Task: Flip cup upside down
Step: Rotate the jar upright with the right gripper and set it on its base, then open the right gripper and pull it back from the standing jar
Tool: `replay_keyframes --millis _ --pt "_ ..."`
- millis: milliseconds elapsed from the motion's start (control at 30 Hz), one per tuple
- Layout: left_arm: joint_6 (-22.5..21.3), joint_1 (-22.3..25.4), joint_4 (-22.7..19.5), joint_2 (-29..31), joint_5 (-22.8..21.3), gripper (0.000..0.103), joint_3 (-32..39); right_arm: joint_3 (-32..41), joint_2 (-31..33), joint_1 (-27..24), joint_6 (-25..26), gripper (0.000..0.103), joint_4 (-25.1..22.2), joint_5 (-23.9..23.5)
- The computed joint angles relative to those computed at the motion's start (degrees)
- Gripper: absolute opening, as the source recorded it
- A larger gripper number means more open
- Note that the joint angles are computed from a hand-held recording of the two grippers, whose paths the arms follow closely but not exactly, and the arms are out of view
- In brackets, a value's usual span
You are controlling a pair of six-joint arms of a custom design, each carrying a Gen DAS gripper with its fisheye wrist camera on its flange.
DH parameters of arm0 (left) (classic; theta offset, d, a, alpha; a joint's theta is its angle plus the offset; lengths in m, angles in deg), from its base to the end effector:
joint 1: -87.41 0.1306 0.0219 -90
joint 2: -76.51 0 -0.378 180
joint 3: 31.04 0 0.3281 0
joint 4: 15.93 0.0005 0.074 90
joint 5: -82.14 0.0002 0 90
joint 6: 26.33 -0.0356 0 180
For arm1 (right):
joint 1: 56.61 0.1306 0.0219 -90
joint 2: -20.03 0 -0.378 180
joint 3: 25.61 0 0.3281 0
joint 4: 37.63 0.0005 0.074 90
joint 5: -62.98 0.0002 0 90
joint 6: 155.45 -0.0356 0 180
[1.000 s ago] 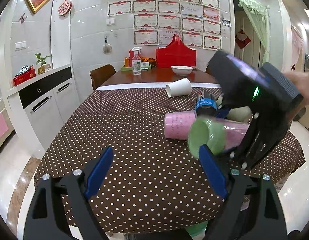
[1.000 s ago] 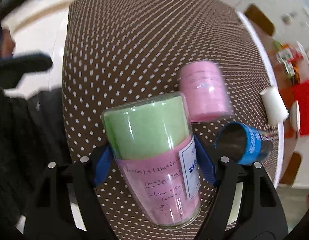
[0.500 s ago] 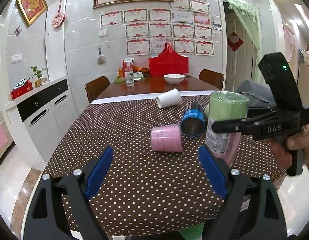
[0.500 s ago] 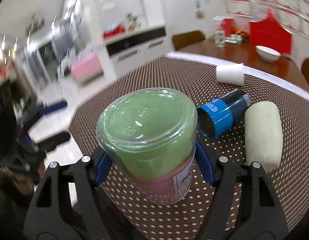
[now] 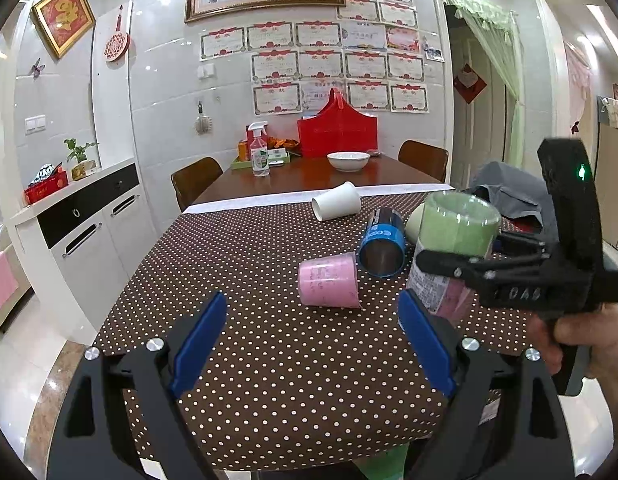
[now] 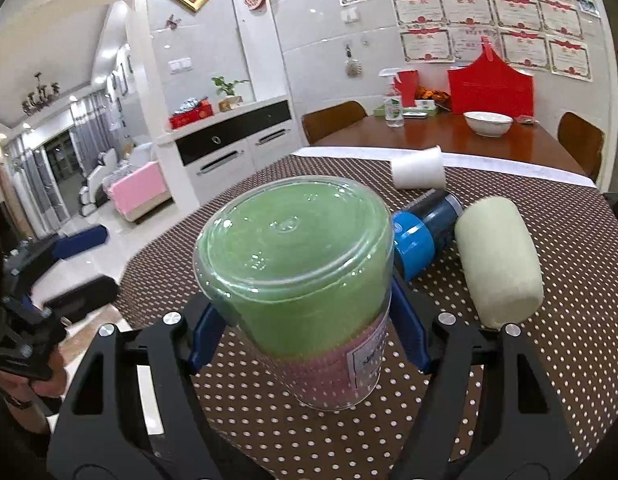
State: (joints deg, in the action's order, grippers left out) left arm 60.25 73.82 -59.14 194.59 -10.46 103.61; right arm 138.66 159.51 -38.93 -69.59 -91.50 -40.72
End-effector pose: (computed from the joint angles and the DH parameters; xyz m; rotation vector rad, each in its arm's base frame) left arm 0.5953 -0.1428 0.5084 0.2729 2.0175 -0.0653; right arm 0.6664 0.2207 0.4608 -0.3935 2.0608 0.4798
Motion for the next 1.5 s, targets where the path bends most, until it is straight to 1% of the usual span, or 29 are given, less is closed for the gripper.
replay_keyframes --millis 133,167,200,267,333,367,400,467,667,900,1267,1500 --pt "0.13 0.0 -0.26 0.19 0.1 0.086 0.09 -0.97 0.36 0.45 1.03 0.072 0.27 2.82" --pt "0.16 -0.01 -0.31 0.2 0.12 0.086 0.08 -1.88 0.07 0.56 1.29 0.072 0.63 3.33" --pt "0.18 0.01 -0.3 0.2 0.14 0.086 0.04 -5.02 -1.32 0.58 1.07 0.072 2.98 3.54" --pt "0.18 0.01 -0.32 0.19 0.12 0.086 -0.01 -4.91 -1.23 0.63 0.62 0.072 2.91 4.14" --pt "0.19 0.01 -0.29 0.21 0.12 0.086 0.01 -4.07 -0.79 0.86 1.18 0.079 2.09 5.16" --pt "0.19 0.01 -0.29 0.21 0.12 0.086 0.01 -5.36 -1.38 1.0 1.26 0.086 3.08 5.67" --pt "0.19 0.01 -0.29 0.21 0.12 0.086 0.01 -5.95 -1.63 0.98 1.11 0.091 3.63 5.72" --pt "0.32 -0.02 -0.24 0.24 0.05 0.086 0.03 -6.67 -2.0 0.91 0.45 0.097 4.41 5.79" --pt "0.13 0.02 -0.09 0.05 0.08 0.086 -0.12 -4.02 -0.74 0.74 -0.21 0.097 2.72 6.52" --pt "-0.01 -0.08 0.14 -0.28 -0.22 0.086 -0.39 -5.47 -1.67 0.44 -0.75 0.097 3.95 7.82" --pt "0.13 -0.75 0.17 -0.62 -0.78 0.086 -0.2 -9.99 -4.88 0.03 -0.7 0.097 6.79 8.94" --pt "-0.22 -1.41 0.54 -1.29 -1.06 0.086 -0.17 -15.49 -9.66 0.24 -1.76 0.097 10.01 11.14"
